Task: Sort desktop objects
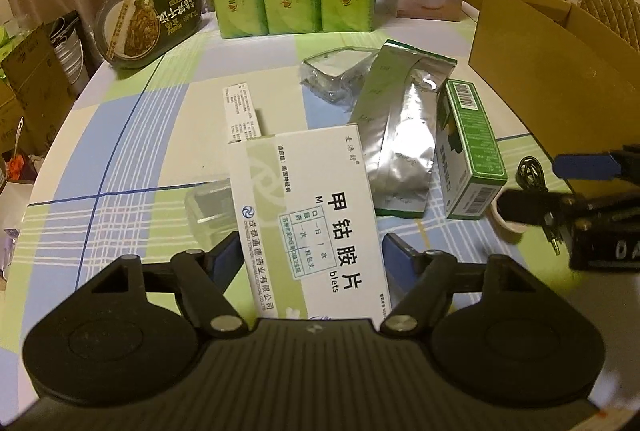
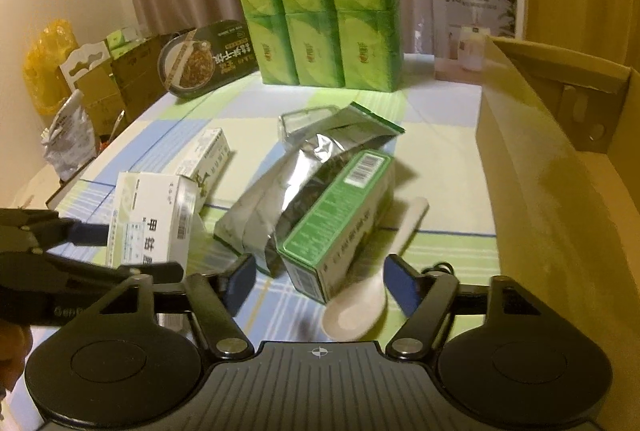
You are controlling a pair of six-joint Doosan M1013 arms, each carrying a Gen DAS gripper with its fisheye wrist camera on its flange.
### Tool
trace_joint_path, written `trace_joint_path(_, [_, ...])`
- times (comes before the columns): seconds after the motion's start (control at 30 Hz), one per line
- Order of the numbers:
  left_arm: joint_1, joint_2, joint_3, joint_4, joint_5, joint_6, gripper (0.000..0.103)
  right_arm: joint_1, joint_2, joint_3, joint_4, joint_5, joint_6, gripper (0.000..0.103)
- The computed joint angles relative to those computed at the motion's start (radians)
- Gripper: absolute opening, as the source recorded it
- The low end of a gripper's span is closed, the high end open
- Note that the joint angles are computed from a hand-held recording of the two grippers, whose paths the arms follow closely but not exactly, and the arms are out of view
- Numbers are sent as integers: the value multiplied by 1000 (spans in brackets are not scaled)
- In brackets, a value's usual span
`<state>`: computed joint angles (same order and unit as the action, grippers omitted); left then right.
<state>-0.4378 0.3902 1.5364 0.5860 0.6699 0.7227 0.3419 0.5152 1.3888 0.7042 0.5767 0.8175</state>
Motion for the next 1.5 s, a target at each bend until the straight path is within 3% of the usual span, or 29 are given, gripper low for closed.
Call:
trace_joint_path(0.5, [9, -5, 3, -27, -16, 40, 71, 20, 67, -82, -111, 31, 120, 58])
trace_joint_path(0.57, [9, -5, 3, -30, -17, 48, 71, 23, 68, -83, -126, 25, 113, 46])
trace_joint_path(0.97, [16, -23, 29, -84, -48, 108, 71, 13, 9, -24, -129, 108, 22, 29])
trace_joint_path(1.4, [-17, -86, 100, -231, -68, 249, 70, -4, -126, 158, -155, 116, -61, 28])
trace_joint_path(1.5, [-35, -101, 123, -236, -59, 254, 70, -3, -130, 169, -161, 104, -53, 36])
